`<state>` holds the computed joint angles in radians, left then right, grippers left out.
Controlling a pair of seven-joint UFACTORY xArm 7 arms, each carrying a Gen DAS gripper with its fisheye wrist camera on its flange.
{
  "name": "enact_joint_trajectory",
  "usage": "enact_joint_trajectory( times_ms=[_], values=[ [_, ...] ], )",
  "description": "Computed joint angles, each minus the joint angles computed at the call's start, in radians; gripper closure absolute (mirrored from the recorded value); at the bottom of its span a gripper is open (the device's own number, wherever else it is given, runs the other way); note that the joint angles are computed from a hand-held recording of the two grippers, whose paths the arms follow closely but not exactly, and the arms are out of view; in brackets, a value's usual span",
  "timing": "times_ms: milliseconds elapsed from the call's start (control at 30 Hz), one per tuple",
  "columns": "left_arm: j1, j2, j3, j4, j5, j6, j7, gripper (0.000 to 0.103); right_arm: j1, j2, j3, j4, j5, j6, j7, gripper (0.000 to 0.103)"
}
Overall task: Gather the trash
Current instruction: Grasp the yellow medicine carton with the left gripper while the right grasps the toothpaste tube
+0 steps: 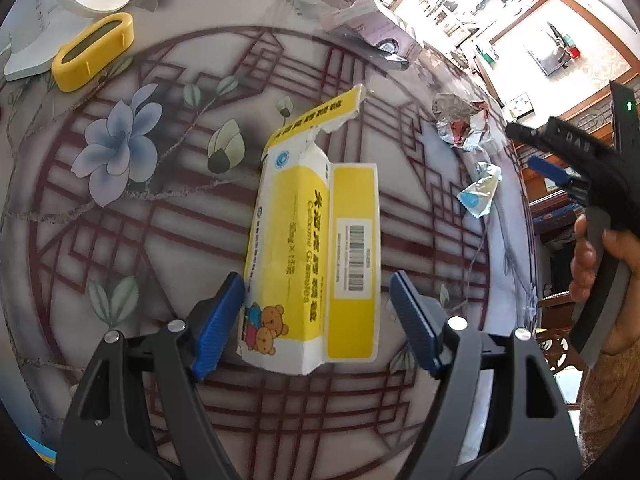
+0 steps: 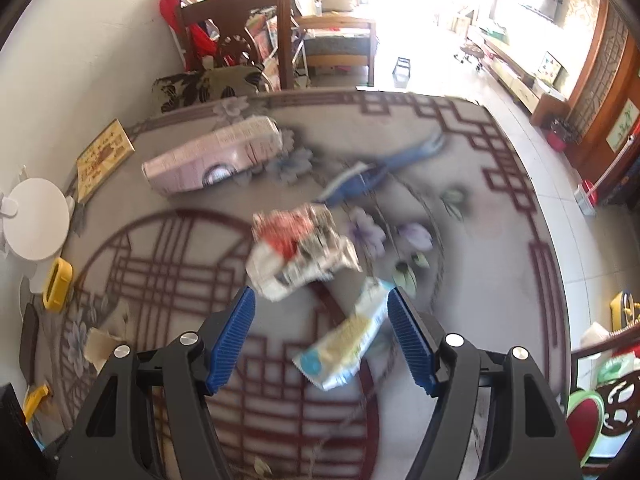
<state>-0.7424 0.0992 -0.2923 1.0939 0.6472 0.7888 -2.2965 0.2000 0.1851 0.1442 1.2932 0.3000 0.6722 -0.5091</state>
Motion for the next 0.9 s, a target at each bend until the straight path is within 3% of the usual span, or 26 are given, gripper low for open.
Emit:
enact_joint_trajectory(
  times_ms=[100, 133, 167, 233, 367, 600, 700, 833, 900],
  values=[
    [-0.001, 0.006, 0.007, 0.008, 0.033, 0.028, -0.032, 0.030, 0.002, 0.006, 0.005, 0.008, 0.007, 0.002, -0.001, 0.036],
    [0.002, 0.009, 0.009, 0.009, 0.036, 0.030, -0.032, 0.034, 0.003, 0.006, 0.004, 0.006, 0.004, 0.005, 0.000, 0.036],
    [0.006, 0.013, 0.012, 0.008, 0.035, 0.025, -0.030, 0.049, 0.005, 0.006, 0.003, 0.004, -0.002, 0.010, 0.003, 0.036],
    [0.014, 0.016, 0.017, -0.002, 0.022, -0.002, -0.018, 0.067, 0.007, 0.005, 0.002, -0.002, -0.014, 0.013, 0.006, 0.036],
    [0.012, 0.010, 0.015, -0.009, 0.036, -0.004, -0.009, 0.073, 0.009, 0.018, -0.002, 0.006, -0.031, 0.008, 0.022, 0.036],
    [0.007, 0.002, 0.006, -0.026, 0.029, -0.035, -0.014, 0.072, 0.006, 0.043, -0.020, 0.002, -0.086, -0.010, 0.105, 0.036],
    [0.009, 0.009, 0.008, -0.027, 0.024, -0.054, -0.009, 0.062, 0.014, 0.054, -0.026, -0.022, -0.149, -0.039, 0.123, 0.039],
    [0.008, 0.017, 0.014, -0.019, 0.034, -0.067, -0.003, 0.050, 0.013, 0.080, -0.024, -0.021, -0.185, -0.021, 0.137, 0.051],
    [0.008, 0.022, 0.017, -0.014, 0.035, -0.075, -0.002, 0.044, 0.010, 0.088, -0.022, -0.018, -0.188, -0.008, 0.137, 0.064]
  ],
)
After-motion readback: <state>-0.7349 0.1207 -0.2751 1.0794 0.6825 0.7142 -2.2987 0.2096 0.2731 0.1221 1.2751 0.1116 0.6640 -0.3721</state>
